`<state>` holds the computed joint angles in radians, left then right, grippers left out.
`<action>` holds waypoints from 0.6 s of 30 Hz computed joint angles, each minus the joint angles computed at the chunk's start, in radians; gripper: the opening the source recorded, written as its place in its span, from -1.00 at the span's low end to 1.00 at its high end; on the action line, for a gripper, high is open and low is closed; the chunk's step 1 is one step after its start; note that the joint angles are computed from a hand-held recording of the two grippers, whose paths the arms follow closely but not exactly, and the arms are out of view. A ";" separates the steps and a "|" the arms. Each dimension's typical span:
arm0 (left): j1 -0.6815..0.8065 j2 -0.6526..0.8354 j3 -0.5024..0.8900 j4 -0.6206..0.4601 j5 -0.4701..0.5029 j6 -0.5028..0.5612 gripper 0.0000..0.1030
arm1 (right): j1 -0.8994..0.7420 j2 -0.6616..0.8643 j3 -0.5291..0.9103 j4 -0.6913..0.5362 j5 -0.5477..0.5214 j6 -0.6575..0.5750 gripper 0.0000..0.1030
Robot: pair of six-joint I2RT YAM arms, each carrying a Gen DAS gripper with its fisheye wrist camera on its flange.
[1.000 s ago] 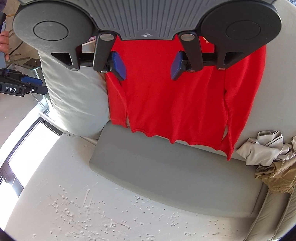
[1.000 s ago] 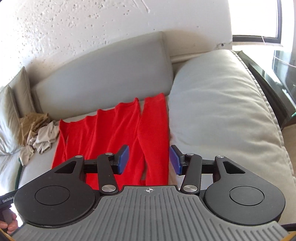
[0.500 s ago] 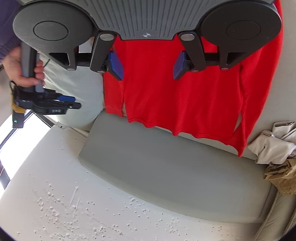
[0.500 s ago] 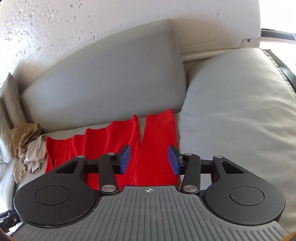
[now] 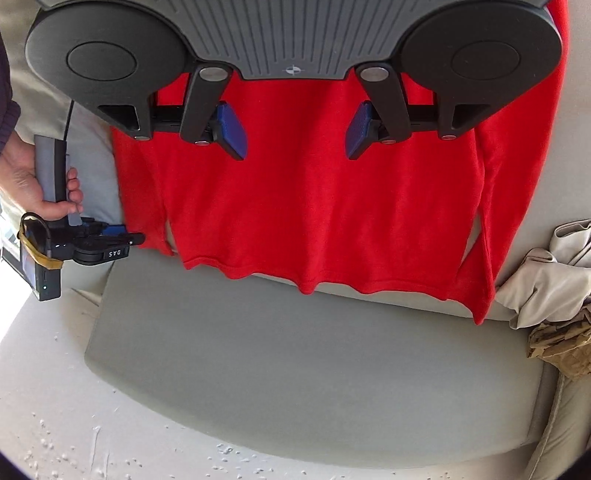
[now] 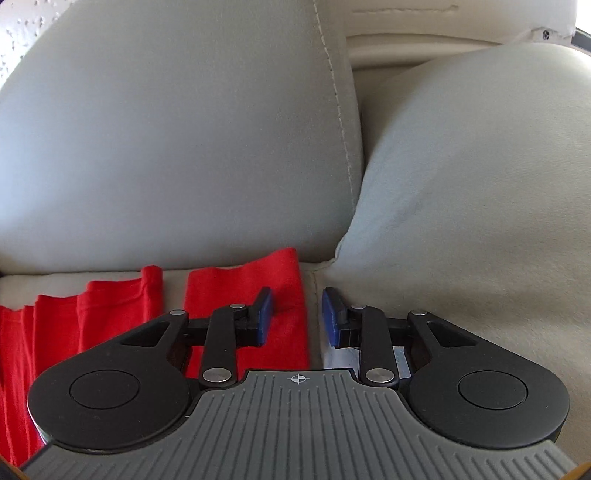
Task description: Fold clothes
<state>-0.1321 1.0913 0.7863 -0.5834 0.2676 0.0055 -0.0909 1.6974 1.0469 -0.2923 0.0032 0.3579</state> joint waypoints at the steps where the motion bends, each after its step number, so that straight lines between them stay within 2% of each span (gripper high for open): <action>1: 0.008 0.004 -0.001 -0.002 0.007 0.000 0.11 | 0.010 0.009 -0.006 0.023 0.005 -0.015 -0.46; 3: 0.024 -0.008 -0.003 -0.020 0.028 0.009 0.11 | 0.044 0.009 -0.016 0.038 0.049 -0.046 -0.63; 4: 0.032 -0.018 -0.003 -0.033 0.038 0.016 0.11 | 0.059 -0.001 -0.022 0.037 0.075 -0.054 -0.85; 6: 0.049 -0.049 0.002 -0.067 0.060 0.033 0.11 | 0.080 -0.064 -0.049 0.026 0.118 -0.045 -0.87; 10: 0.086 -0.139 0.042 -0.178 0.130 0.063 0.11 | 0.144 -0.345 -0.152 -0.002 0.263 -0.039 -0.87; 14: 0.168 -0.220 0.150 -0.380 0.310 0.150 0.11 | 0.229 -0.700 -0.149 -0.207 0.390 0.029 -0.87; 17: 0.232 -0.246 0.244 -0.532 0.454 0.233 0.11 | 0.358 -0.853 -0.042 -0.408 0.584 0.046 -0.87; 18: 0.219 -0.258 0.254 -0.549 0.465 0.231 0.12 | 0.400 -0.873 0.001 -0.473 0.651 0.053 -0.87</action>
<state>0.0868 0.8329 1.0407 -1.1328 0.7329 0.2369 0.3090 0.8246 1.0474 -0.7653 0.6545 0.4108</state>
